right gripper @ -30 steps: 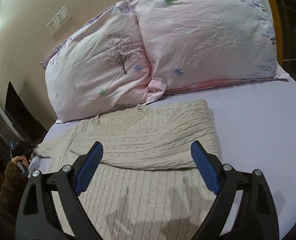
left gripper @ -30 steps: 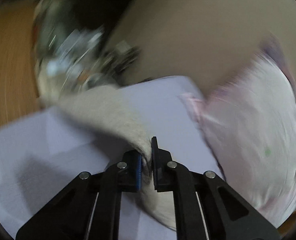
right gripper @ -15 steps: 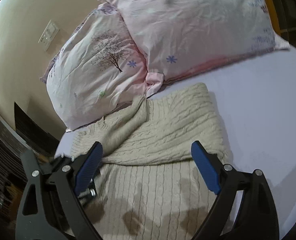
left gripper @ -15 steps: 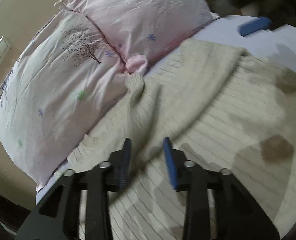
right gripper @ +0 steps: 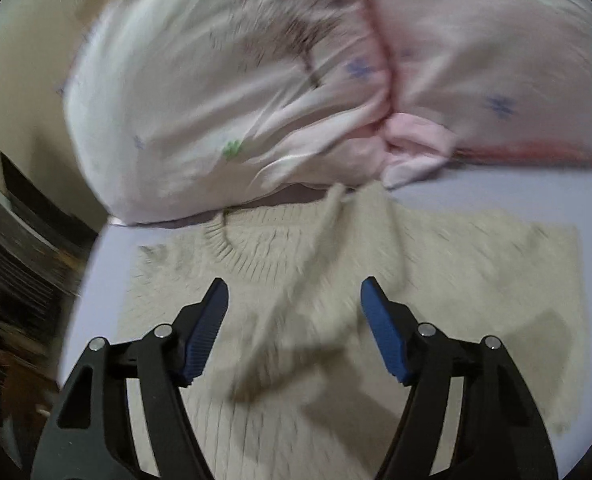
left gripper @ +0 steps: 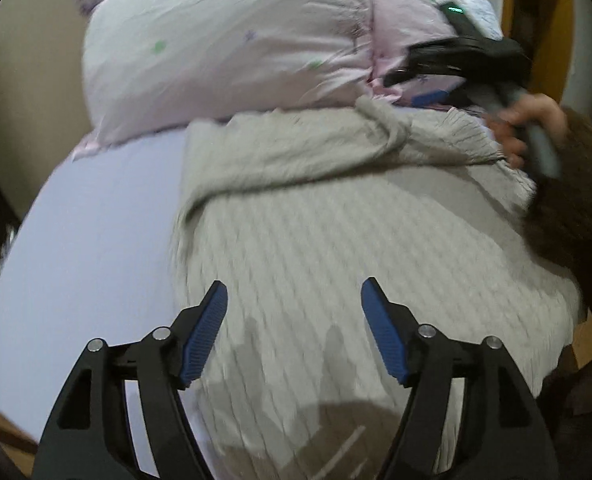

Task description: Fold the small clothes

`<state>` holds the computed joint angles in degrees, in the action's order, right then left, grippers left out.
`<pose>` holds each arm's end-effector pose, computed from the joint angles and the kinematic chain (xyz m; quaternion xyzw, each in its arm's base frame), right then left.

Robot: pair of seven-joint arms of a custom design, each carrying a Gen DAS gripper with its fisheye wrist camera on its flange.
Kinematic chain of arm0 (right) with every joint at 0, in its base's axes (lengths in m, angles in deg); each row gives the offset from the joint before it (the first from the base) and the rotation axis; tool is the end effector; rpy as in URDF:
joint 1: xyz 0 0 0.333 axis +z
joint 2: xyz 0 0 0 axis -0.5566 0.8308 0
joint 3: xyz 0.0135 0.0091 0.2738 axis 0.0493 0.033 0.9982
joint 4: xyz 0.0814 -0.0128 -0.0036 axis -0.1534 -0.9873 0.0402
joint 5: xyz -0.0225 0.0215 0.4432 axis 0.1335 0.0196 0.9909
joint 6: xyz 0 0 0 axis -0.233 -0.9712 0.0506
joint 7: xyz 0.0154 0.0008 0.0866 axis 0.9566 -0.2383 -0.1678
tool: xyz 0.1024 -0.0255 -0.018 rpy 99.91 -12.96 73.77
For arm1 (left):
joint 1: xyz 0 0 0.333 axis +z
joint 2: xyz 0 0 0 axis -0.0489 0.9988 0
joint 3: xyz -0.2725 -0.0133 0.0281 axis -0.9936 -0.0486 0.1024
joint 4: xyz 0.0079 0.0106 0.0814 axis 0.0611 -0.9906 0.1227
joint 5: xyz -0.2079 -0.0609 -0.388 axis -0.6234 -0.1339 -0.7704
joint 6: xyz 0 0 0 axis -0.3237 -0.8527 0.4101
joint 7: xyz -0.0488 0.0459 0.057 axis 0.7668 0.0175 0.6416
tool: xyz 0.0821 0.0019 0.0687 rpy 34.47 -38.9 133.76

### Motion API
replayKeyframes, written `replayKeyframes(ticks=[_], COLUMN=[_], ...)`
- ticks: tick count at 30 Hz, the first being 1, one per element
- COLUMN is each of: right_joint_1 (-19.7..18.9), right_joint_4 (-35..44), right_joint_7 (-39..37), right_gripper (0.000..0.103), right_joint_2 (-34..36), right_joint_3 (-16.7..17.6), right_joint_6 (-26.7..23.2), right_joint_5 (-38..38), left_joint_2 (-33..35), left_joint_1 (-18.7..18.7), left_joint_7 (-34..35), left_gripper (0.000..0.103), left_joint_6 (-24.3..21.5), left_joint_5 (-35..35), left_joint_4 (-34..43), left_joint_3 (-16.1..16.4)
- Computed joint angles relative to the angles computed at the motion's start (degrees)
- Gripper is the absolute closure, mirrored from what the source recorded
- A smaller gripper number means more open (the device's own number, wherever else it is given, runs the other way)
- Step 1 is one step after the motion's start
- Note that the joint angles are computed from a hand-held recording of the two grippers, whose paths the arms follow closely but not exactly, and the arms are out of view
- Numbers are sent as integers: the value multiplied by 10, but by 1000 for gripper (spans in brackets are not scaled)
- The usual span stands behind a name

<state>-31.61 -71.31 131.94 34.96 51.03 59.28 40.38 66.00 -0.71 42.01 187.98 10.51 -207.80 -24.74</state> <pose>0.7888 0.1113 0.3474 -0.7323 0.5680 -0.0642 0.3701 0.4653 -0.1746 0.3380 -0.6323 0.6810 -0.2710 0.2509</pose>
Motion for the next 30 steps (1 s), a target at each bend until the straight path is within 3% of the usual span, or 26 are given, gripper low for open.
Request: replayKeyframes(ticks=[1,2,3,4,6,9,10,11,12,14,16,20,22,23,26,29,30], right_joint_1=[31,44,45,26,-12,-151,-201,-230,-243,-266,-284,-295,-296,-296,-291,-287,-285], right_joint_4=[48,75,83,70,-12,-157,-205,-236,-272,-354,-416,-503,-537,-548,-582,-586,-584], right_joint_7=[49,92,122,117,18,-203,-246,-255,-257,-322,-357,-360,-355,-351,-392,-406,-409], right_gripper=[34,58,96,96,96,95,92,78,49,31,29,28,31,38,47,53,55], right_joint_2=[36,64,77,71,12,-90,-123,-142,-167,-230,-281,-339,-353,-355,-369,-359,-352], right_joint_3=[-29,-38,-36,-17,12,133,165,181,178,161,136,80,53,40,7,-29,-39], right_joint_6=[-9,0,20,33,78,129,130,140,152,146,101,3,-44,-76,-156,-271,-302], right_joint_5=[-46,-95,-129,-122,11,266,331,356,376,457,478,447,427,413,418,384,377], left_joint_2=[-10,-15,-19,-27,-32,-42,-38,-30,-26,-27,-41,-64,-80,-88,-106,-126,-132], left_joint_1=[-17,-20,-21,-23,-14,-12,-14,-15,-13,3,-2,-76,-90,-106,-154,-162,-163], left_joint_7=[13,13,14,14,11,22,30,37,40,36,38,86,100,110,144,158,160], left_gripper=[31,31,31,31,31,31,30,30,28,21,18,18,18,18,20,36,47], left_joint_6=[-1,-4,-8,-13,-8,20,28,34,42,45,49,62,70,70,81,78,75], left_joint_5=[-19,-29,-37,-46,-49,-61,-68,-76,-82,-88,-101,-156,-175,-186,-211,-230,-235], left_joint_4=[-14,-22,-28,-36,-41,-61,-62,-59,-60,-64,-80,-121,-138,-146,-168,-186,-190], left_joint_3=[20,23,26,29,25,34,38,41,40,24,30,112,124,139,181,172,168])
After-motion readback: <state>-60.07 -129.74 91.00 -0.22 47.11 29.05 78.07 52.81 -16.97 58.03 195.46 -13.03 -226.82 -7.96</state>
